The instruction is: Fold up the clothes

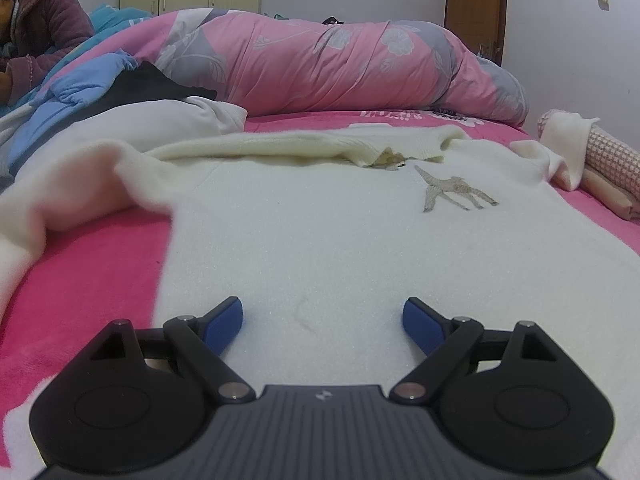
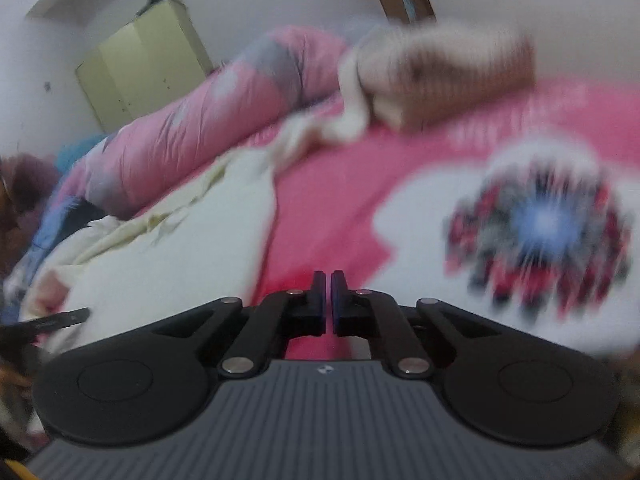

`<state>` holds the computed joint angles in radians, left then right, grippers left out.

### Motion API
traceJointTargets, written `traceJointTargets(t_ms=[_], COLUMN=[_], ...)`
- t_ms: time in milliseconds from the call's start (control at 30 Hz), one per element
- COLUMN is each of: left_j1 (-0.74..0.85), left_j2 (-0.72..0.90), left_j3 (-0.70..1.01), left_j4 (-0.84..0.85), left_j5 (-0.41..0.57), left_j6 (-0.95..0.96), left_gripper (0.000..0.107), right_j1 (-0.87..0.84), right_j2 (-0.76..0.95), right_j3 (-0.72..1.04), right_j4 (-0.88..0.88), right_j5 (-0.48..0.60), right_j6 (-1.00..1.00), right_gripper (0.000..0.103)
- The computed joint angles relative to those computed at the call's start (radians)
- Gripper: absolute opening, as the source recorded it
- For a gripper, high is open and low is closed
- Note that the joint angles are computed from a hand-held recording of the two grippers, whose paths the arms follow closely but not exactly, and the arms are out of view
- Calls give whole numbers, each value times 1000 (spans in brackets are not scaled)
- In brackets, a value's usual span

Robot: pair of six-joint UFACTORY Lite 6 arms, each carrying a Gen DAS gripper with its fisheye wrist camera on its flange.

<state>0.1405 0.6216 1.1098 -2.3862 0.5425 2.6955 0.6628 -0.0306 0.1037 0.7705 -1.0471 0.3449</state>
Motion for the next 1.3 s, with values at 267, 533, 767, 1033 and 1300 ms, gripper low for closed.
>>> traceJointTargets(t_ms=[267,533,767,1033,1300], left_j1=[-1,6,12,13,15], left_j2=[-2,4,7,5,0], left_j3=[-2,0,6,2,-8], left_j4=[-3,18,33,36,31], left_j5=[0,13,14,17,22], left_j6=[3,-21,-31,-33,-24], left_gripper=[89,89,89,89,89], right_j1=[36,140,162,137,154], right_j2=[211,379,464,445,410], right_j3=[259,179,185,192,194], right_j4=[-139,-147,-146,-170,-137], right_j5=[34,-120,-204,-165,-106], right_j6=[-273,-120,11,14,-15], right_gripper=[4,1,1,1,1])
